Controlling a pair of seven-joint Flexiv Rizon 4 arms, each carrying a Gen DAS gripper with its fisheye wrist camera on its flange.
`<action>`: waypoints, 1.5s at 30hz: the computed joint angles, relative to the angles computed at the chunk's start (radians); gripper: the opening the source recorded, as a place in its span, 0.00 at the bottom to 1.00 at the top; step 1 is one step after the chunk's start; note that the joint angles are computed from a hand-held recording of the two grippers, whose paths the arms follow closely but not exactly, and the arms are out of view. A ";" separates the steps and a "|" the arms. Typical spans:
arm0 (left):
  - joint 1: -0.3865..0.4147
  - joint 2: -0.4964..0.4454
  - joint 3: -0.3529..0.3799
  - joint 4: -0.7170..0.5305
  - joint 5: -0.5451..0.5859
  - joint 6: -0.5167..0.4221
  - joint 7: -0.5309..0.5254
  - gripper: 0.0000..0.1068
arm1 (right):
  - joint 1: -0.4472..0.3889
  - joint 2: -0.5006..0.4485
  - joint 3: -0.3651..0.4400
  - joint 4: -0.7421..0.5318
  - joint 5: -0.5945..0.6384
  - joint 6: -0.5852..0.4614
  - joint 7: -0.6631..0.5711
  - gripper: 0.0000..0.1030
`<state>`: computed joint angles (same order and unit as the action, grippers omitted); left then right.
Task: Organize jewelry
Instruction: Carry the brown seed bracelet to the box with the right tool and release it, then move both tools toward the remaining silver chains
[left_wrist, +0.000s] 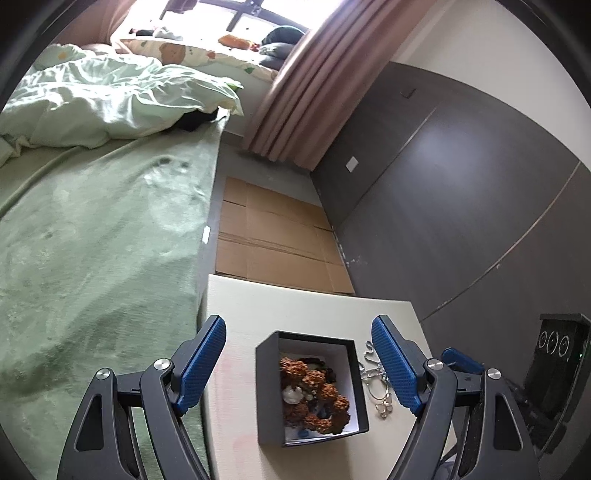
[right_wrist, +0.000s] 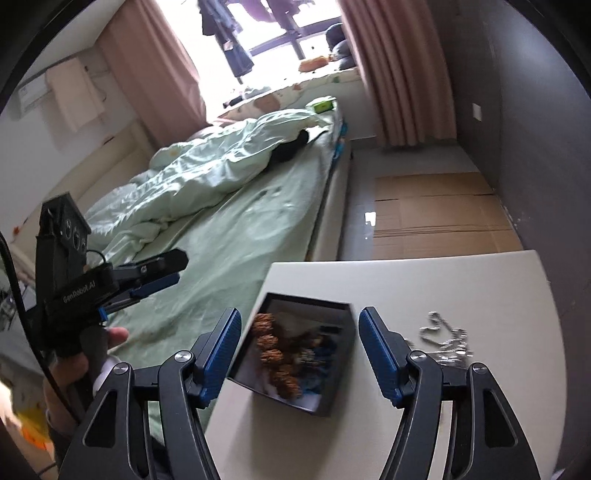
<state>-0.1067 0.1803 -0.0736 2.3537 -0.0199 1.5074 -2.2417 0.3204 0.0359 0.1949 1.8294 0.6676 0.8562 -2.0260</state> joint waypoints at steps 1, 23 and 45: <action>0.002 -0.004 -0.006 -0.006 0.006 -0.005 -0.002 0.77 | -0.004 0.000 -0.004 0.000 -0.004 0.002 0.003 0.65; -0.146 -0.222 -0.027 -0.215 -0.009 -0.099 0.128 0.54 | -0.172 -0.090 -0.068 0.005 0.072 -0.027 -0.008 0.63; -0.272 -0.602 -0.001 -0.660 -0.024 -0.415 0.240 0.42 | -0.313 -0.171 -0.088 -0.043 0.124 -0.106 0.148 0.56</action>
<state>-0.3784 -0.4215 -0.0746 1.6934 -0.0435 1.0922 -2.0013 0.0075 -0.1347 0.1074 1.7863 0.7917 0.7506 -1.8779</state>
